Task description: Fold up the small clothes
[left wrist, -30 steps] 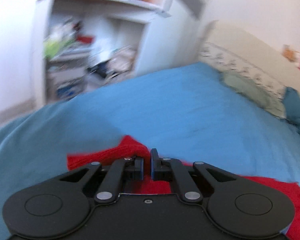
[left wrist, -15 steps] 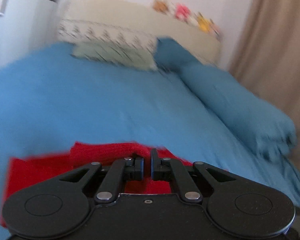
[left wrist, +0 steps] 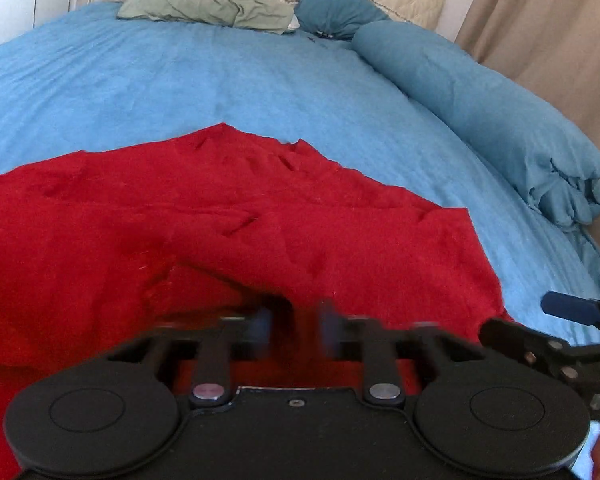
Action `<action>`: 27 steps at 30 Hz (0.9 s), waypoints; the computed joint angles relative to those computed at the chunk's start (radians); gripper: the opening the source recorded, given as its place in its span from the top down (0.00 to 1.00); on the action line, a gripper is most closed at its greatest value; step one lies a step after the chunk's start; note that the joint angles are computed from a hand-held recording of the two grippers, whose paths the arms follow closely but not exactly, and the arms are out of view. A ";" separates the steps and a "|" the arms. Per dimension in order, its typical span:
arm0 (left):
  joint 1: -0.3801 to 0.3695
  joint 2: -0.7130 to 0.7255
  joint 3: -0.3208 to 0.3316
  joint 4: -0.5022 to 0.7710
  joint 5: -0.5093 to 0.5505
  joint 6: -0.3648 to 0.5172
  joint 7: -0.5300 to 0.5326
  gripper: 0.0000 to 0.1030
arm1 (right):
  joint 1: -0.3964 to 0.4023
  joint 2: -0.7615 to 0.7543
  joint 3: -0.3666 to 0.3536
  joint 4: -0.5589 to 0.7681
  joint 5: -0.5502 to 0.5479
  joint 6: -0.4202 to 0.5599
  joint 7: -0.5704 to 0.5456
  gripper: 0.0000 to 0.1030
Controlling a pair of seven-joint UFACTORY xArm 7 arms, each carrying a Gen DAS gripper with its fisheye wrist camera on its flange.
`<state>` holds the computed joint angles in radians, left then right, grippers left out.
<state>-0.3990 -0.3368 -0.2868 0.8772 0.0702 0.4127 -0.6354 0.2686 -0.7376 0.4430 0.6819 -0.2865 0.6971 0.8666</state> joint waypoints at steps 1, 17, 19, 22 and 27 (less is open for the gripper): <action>-0.010 -0.039 0.013 -0.022 -0.012 0.007 0.016 0.28 | 0.001 -0.002 0.003 0.002 0.001 -0.002 0.005 0.00; 0.143 -0.450 0.072 -0.210 0.034 0.315 0.141 0.09 | 0.126 0.432 -0.032 0.358 0.006 -0.064 -0.294 0.06; 0.151 -0.464 0.076 -0.225 0.026 0.318 0.157 0.09 | 0.149 0.522 -0.036 0.427 -0.020 -0.023 -0.339 0.17; 0.161 -0.484 0.078 -0.244 0.013 0.329 0.174 0.09 | 0.188 0.611 -0.051 0.492 -0.061 0.026 -0.357 0.23; 0.175 -0.502 0.091 -0.267 -0.010 0.341 0.187 0.09 | 0.248 0.672 -0.090 0.532 -0.134 0.078 -0.364 0.53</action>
